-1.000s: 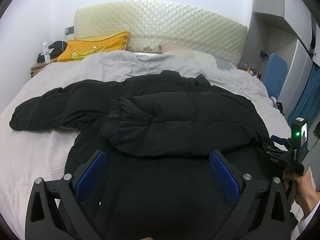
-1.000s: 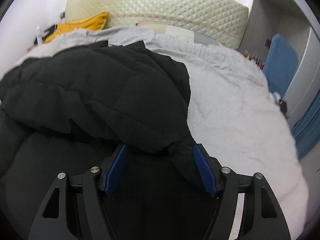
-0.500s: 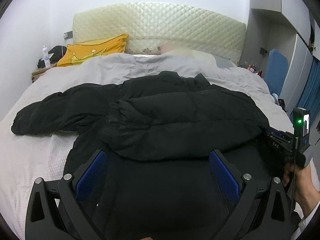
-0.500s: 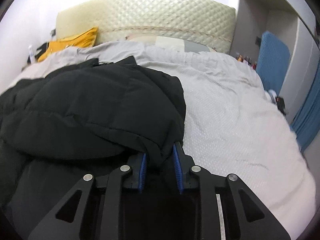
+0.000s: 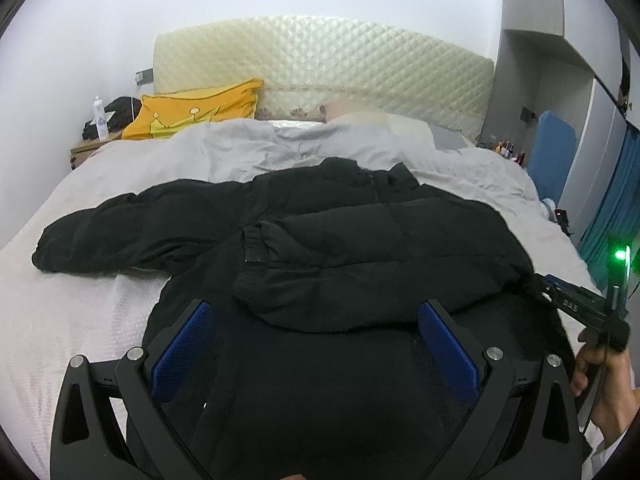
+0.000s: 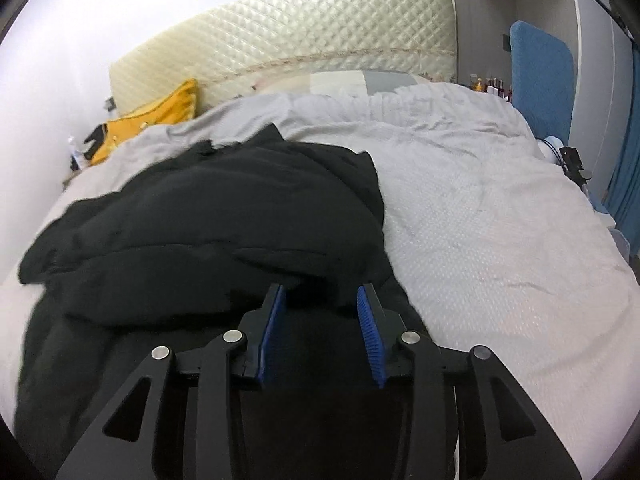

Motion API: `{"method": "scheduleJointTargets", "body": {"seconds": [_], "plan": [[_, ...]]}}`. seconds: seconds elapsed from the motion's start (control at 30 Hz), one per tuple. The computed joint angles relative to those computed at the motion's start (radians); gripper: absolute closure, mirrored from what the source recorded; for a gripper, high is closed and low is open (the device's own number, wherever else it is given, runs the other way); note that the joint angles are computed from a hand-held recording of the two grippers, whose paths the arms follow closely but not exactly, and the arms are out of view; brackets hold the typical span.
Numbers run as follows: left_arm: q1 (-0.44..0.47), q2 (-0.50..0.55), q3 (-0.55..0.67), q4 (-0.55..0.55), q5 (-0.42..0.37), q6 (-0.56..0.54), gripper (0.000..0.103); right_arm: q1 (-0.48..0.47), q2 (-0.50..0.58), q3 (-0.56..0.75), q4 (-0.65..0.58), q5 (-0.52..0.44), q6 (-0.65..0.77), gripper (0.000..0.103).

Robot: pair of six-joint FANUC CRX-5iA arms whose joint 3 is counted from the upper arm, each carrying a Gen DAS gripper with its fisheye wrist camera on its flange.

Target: Fold large clothes

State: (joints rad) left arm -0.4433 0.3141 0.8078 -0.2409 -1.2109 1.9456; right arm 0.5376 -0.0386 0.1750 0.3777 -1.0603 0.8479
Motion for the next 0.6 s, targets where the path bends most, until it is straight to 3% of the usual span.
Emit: {"method": "scheduleJointTargets", "body": {"seconds": [0.23, 0.47, 0.53, 0.6], "plan": [[-0.021, -0.067, -0.032, -0.025, 0.01, 0.009, 0.0, 0.11, -0.101, -0.02, 0.061, 0.002, -0.099, 0.062], [-0.046, -0.142, -0.097, -0.039, 0.021, -0.001, 0.0, 0.266, -0.215, -0.126, 0.278, -0.01, -0.253, 0.061], [-0.048, -0.163, -0.123, -0.026, 0.035, -0.008, 0.0, 0.303, -0.244, -0.158, 0.325, -0.008, -0.305, 0.056], [-0.054, -0.185, -0.15, -0.022, 0.047, -0.006, 0.0, 0.357, -0.273, -0.199, 0.399, -0.023, -0.366, 0.043]]}}
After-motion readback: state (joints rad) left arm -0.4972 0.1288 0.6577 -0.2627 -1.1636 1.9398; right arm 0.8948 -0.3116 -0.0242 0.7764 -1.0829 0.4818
